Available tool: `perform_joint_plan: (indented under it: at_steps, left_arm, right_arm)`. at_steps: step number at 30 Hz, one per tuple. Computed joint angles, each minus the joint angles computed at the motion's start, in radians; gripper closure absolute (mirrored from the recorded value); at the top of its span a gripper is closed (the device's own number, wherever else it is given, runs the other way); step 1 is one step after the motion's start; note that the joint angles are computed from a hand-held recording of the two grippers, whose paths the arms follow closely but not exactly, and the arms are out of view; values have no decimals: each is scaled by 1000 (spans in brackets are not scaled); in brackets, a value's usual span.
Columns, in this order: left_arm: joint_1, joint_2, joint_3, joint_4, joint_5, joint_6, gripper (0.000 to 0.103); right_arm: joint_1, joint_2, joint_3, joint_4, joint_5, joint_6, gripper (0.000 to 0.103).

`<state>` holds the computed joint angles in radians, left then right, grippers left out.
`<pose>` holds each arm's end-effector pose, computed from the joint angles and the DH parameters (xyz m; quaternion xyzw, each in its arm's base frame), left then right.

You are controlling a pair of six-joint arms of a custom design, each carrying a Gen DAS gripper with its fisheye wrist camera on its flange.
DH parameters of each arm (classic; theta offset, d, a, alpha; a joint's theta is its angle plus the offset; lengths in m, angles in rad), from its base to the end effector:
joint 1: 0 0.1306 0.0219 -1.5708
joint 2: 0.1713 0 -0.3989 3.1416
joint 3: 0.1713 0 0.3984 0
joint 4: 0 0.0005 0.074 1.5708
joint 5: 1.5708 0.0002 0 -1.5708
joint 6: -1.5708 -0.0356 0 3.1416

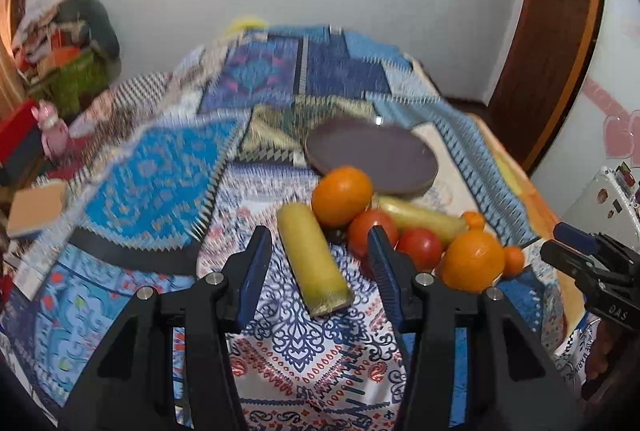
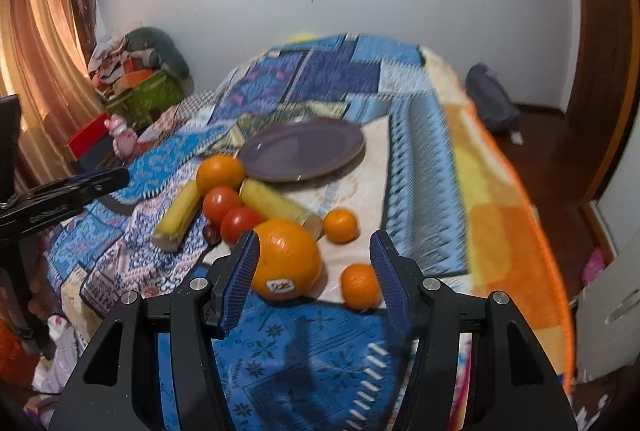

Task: Organize fruits
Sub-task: 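Move both tools toward the fruit pile beside the brown plate, then grasp the yellow squash with the left tool while the right tool grasps the Dole orange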

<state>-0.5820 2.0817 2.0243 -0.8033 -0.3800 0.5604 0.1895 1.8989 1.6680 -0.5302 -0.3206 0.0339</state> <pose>0.6258 -0.3966 0.3361 -0.0557 0.9214 -0.0356 0.3829 0.6645 0.1384 0.3151 -0.1636 0.8947 0.1765 0.3763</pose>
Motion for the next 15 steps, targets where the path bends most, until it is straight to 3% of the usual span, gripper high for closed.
perform_joint_plan:
  at_steps: [15]
  left_arm:
    - [40, 213, 228, -140, 180, 85, 53]
  right_arm:
    - [27, 120, 142, -149, -38, 29, 46]
